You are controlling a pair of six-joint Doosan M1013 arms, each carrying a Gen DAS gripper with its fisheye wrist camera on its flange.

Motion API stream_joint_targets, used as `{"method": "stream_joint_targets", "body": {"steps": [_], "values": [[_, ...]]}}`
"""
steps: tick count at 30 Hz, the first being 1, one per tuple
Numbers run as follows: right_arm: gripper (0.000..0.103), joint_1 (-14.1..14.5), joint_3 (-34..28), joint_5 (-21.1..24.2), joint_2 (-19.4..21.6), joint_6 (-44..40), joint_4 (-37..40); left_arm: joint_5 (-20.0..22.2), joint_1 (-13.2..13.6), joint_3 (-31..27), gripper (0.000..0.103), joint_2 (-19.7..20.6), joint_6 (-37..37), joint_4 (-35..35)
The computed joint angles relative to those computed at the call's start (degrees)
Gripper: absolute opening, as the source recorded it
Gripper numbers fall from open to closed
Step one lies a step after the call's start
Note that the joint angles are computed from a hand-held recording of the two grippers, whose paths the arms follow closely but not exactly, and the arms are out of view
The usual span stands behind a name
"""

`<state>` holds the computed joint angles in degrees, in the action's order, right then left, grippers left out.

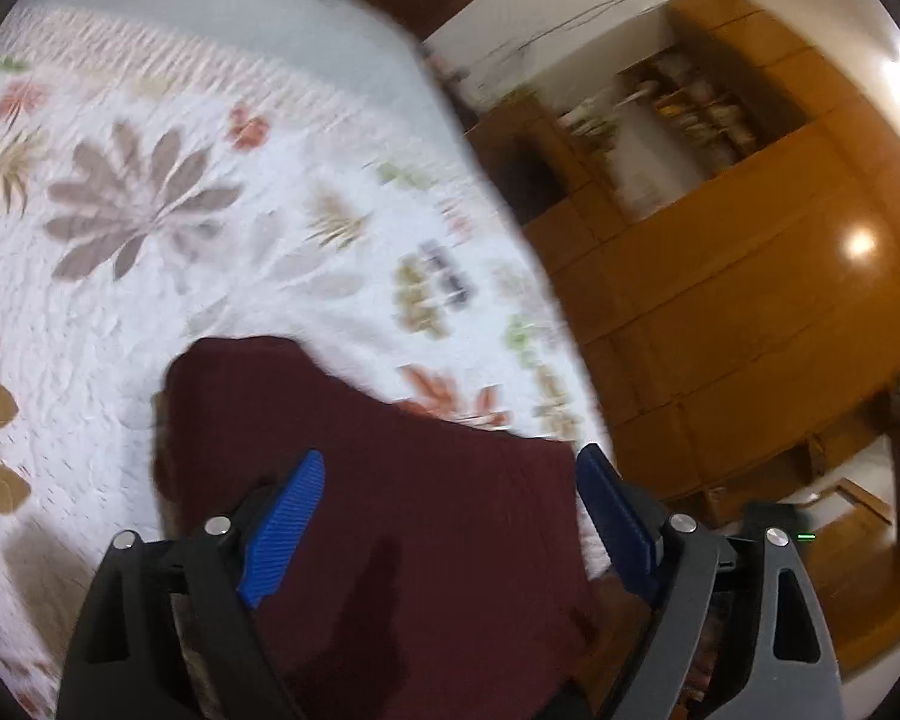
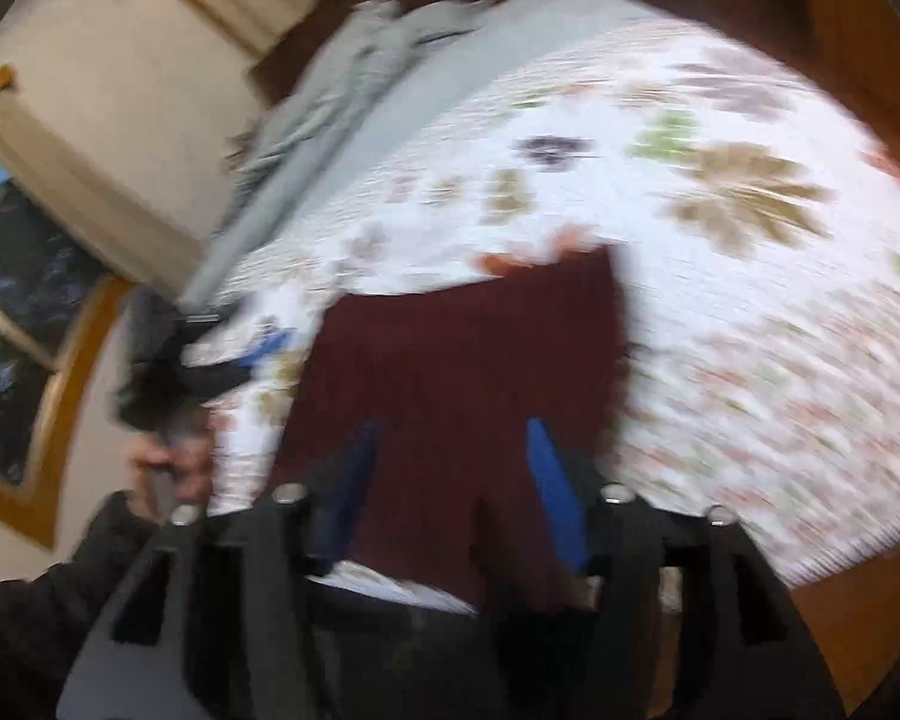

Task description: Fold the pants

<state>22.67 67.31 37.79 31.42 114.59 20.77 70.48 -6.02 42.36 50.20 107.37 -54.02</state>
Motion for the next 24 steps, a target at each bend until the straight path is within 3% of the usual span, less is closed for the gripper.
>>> {"method": "stream_joint_targets", "body": {"steps": [2, 4, 5, 6, 7, 9, 11, 12, 13, 14, 17, 19, 21, 22, 23, 24], "values": [[0.058, -0.62, -3.08, 1.91, 3.49, -3.78, 5.45, 2.49, -0.24, -3.62, 0.07, 2.61, -5.03, 4.62], [0.054, -1.64, -2.77, 2.63, 5.15, -5.99, 11.22, 2.78, 0.17, -3.87, 0.044, 3.66, -8.19, 6.39], [0.036, -2.2, -1.19, 1.46, 5.0, -6.71, 13.77, 2.16, 0.7, -2.72, 0.038, 3.61, -8.22, 4.29], [0.007, -3.0, 1.21, 0.04, 4.42, -8.44, 17.18, 1.73, 1.03, -1.81, 0.034, 3.51, -8.3, 3.02], [0.0, -3.97, 4.09, -1.32, 3.54, -12.12, 23.6, 1.42, 1.29, -1.03, 0.031, 3.45, -8.25, 1.68], [0.0, -5.05, 6.58, -1.31, 2.51, -15.7, 30.47, 1.49, 1.38, -0.35, 0.031, 3.53, -6.85, 0.37], [0.0, -4.68, 5.29, 0.32, 2.25, -13.64, 26.41, 2.14, 1.51, -0.78, 0.034, 3.53, -6.97, -0.33], [0.006, -4.71, 4.66, 0.72, 2.19, -13.35, 26.37, 2.28, 1.7, -0.65, 0.038, 3.23, -6.6, -1.26], [0.022, -4.79, 4.2, -0.32, 1.82, -14.77, 27.5, 1.92, 1.87, 0.16, 0.044, 2.34, -5.48, -1.67], [0.029, -5.29, 2.24, -0.85, 2.81, -16.11, 27.93, 0.33, 2.1, 2.82, 0.045, 0.12, -2.14, -2.02], [0.032, -6.19, -0.79, -1.37, 4.49, -20.25, 32.58, -2.02, 2.97, 11.63, 0.049, -5.66, 6.52, -6.75], [0.032, -7.06, -2.99, 0.67, 6.62, -23.24, 36.29, -2.1, 3.24, 17.99, 0.049, -8.99, 10.49, -9.3], [0.031, -7.88, -3.33, 2.19, 8.23, -21.09, 35.71, -2.38, 2.8, 22.12, 0.049, -10.88, 12.49, -7.61], [0.01, -8.28, -3.9, 3.11, 9.22, -18.68, 34.08, -3.68, 2.43, 24.49, 0.048, -11.74, 13.34, -5.82], [0.0, -8.57, -3.25, 3.0, 9.57, -18.75, 35.45, -4.06, 2.39, 25.59, 0.047, -11.85, 13.1, -5.4], [0.0, -9.1, -1.93, 2.63, 9.81, -20.5, 39.82, -3.94, 2.46, 26.31, 0.04, -11.55, 12.63, -5.34]]}}
